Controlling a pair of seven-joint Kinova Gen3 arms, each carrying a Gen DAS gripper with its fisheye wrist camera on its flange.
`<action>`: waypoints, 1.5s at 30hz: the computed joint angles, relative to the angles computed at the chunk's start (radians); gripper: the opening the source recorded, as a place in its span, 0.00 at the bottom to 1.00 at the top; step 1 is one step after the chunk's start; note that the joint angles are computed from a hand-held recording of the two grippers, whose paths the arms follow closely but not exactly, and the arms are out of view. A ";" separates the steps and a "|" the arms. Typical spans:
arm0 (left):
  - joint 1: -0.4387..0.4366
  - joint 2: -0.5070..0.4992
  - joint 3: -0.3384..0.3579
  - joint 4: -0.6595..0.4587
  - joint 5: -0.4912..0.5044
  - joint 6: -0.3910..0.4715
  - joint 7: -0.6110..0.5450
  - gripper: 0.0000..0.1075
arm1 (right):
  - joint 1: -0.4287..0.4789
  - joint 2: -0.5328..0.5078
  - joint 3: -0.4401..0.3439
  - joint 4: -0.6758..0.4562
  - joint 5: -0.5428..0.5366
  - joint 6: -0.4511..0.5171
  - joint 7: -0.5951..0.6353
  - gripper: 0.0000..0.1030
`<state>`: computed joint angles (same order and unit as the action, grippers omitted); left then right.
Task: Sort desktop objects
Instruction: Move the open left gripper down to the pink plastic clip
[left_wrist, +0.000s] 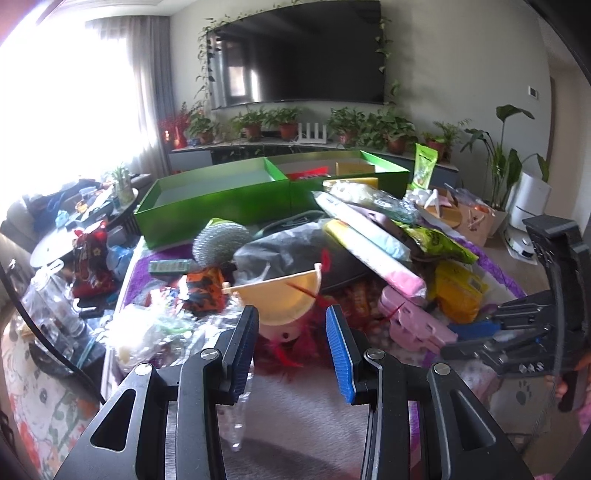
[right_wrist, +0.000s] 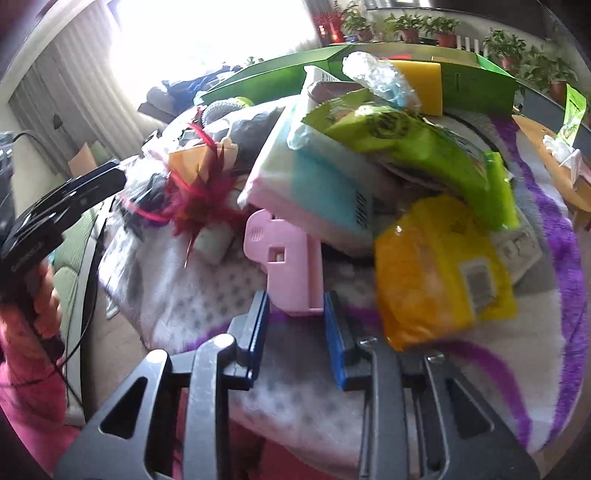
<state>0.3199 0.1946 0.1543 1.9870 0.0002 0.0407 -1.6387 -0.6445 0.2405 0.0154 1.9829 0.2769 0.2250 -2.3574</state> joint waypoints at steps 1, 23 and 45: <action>-0.011 0.002 0.017 -0.001 0.000 0.002 -0.004 0.36 | 0.022 -0.015 -0.028 0.010 -0.005 0.013 0.035 0.29; -0.070 0.115 0.244 -0.144 0.102 0.150 -0.193 0.36 | -0.484 -0.074 0.396 0.151 0.689 -0.010 -0.651 0.42; 0.048 0.190 0.115 -0.222 0.175 0.287 -0.266 0.36 | 0.086 -0.097 -0.146 0.229 1.220 -0.005 -1.353 0.40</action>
